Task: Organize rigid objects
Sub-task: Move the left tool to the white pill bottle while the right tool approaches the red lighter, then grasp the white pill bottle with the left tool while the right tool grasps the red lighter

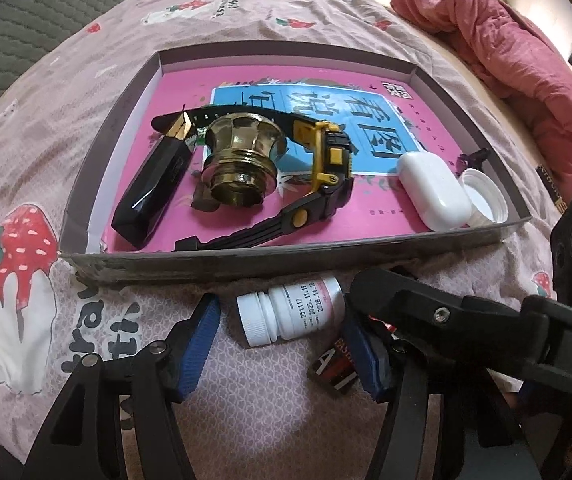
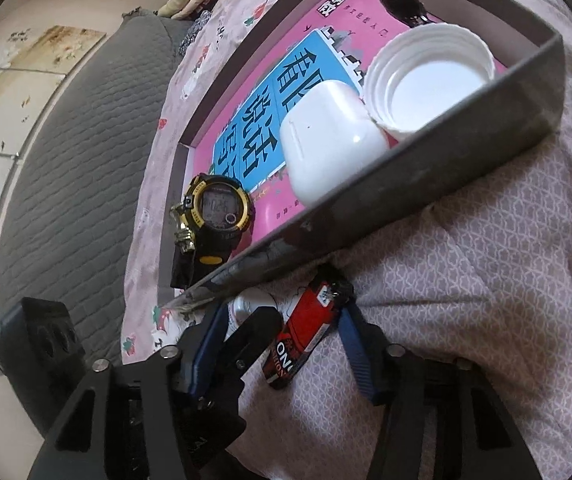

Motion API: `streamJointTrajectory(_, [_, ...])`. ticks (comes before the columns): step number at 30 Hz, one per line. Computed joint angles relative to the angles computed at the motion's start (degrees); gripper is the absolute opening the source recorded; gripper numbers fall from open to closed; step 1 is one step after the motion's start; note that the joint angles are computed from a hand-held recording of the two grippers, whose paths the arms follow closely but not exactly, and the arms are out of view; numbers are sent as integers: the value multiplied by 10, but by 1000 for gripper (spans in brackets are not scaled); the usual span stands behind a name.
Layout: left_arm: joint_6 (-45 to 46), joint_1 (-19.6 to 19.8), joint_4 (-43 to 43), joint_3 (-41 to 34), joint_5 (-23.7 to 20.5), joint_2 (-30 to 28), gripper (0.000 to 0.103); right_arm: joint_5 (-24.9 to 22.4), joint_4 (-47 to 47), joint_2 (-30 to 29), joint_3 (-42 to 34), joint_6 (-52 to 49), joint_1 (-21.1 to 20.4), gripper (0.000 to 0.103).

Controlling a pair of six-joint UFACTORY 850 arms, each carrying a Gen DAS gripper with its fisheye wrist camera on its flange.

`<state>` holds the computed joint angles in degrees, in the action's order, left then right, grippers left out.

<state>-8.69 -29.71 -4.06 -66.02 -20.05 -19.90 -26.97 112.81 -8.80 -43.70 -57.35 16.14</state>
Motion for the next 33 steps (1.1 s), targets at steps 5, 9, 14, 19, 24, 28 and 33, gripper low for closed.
streamJointTrajectory(5, [14, 6, -25, 0, 6, -5, 64, -38, 51, -2, 22, -18, -19, 21])
streamJointTrajectory(9, [-42, -1, 24, -6, 0, -10, 65, -33, 59, 1, 25, -26, -19, 15])
streamJointTrajectory(14, [-103, -8, 71, -16, -6, -18, 65, 0, 42, 15, 23, -33, -11, 15])
streamJointTrajectory(19, [-135, -13, 95, -15, -1, -19, 64, 33, 16, 35, 21, -32, -4, 14])
streamJointTrajectory(24, [-148, -13, 100, -4, 2, -8, 49, 62, -1, 52, 25, -39, 2, 14])
streamJointTrajectory(28, [-103, -6, 46, 0, 6, -3, 49, 88, -19, 63, 22, -48, 7, 14])
streamJointTrajectory(33, [-55, 1, -8, 10, 15, 8, 49, 126, 13, 84, 21, -116, 18, 14])
